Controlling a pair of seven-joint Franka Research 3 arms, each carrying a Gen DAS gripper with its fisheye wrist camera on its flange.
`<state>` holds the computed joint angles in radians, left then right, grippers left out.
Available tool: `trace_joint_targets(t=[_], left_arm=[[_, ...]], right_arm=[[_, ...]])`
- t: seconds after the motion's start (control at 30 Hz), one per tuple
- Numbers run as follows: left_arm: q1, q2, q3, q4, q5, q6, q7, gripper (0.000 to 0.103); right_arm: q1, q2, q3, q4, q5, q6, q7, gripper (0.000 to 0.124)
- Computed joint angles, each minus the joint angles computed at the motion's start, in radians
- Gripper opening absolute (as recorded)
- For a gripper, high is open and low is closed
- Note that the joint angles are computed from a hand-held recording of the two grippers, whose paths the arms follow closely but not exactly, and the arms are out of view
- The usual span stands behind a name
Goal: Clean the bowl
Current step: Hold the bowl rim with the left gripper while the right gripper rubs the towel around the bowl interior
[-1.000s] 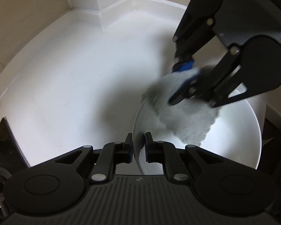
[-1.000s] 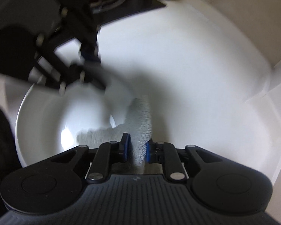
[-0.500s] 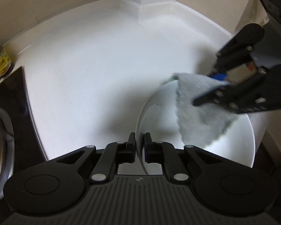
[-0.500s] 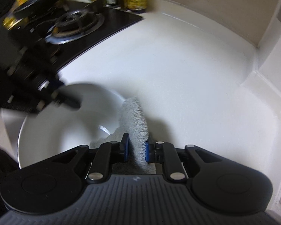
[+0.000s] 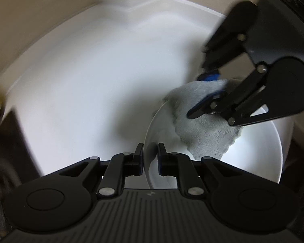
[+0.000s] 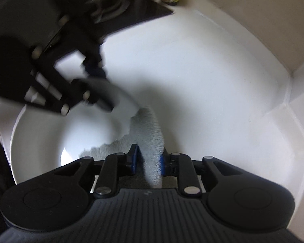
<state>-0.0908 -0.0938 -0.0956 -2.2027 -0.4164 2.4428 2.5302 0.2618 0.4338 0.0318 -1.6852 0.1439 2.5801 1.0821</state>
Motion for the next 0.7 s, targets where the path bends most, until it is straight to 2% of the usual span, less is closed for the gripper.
trace_joint_targets(t=[0.13, 0.2, 0.27, 0.33, 0.43, 0.53, 0.57, 0.63, 0.7], left_arm=[[-0.001, -0.035, 0.005, -0.055, -0.015, 0.046, -0.073, 0.013], [-0.012, -0.025, 0.013, -0.054, -0.052, 0.072, -0.045, 0.011], [-0.009, -0.009, 0.022, -0.028, -0.072, 0.050, -0.028, 0.009], [0.005, 0.048, 0.031, 0.016, -0.096, 0.025, 0.038, 0.009], [0.032, 0.131, 0.004, 0.121, -0.072, -0.038, 0.093, 0.009], [0.047, 0.207, -0.036, 0.200, -0.005, -0.015, 0.107, 0.011], [0.050, 0.230, -0.048, 0.221, 0.014, -0.002, 0.106, 0.011], [0.065, 0.271, -0.067, 0.268, 0.033, -0.001, 0.099, 0.012], [0.075, 0.294, -0.081, 0.294, 0.055, 0.004, 0.070, 0.013]], right_arm=[[-0.003, -0.018, 0.001, -0.053, 0.033, 0.068, 0.031, 0.015], [0.004, -0.025, -0.002, -0.072, 0.030, 0.084, 0.052, 0.015], [0.007, -0.042, 0.000, -0.099, 0.020, 0.089, 0.045, 0.015], [0.002, -0.060, 0.004, -0.112, 0.006, 0.060, 0.015, 0.015], [-0.009, -0.058, 0.014, -0.078, -0.017, -0.038, -0.071, 0.018], [0.004, -0.030, 0.002, -0.005, -0.070, -0.147, -0.124, 0.019], [0.013, -0.019, -0.006, 0.012, -0.090, -0.156, -0.117, 0.020], [0.052, 0.010, -0.041, 0.033, -0.154, -0.100, -0.038, 0.020], [0.060, 0.022, -0.049, 0.037, -0.165, -0.058, 0.016, 0.019]])
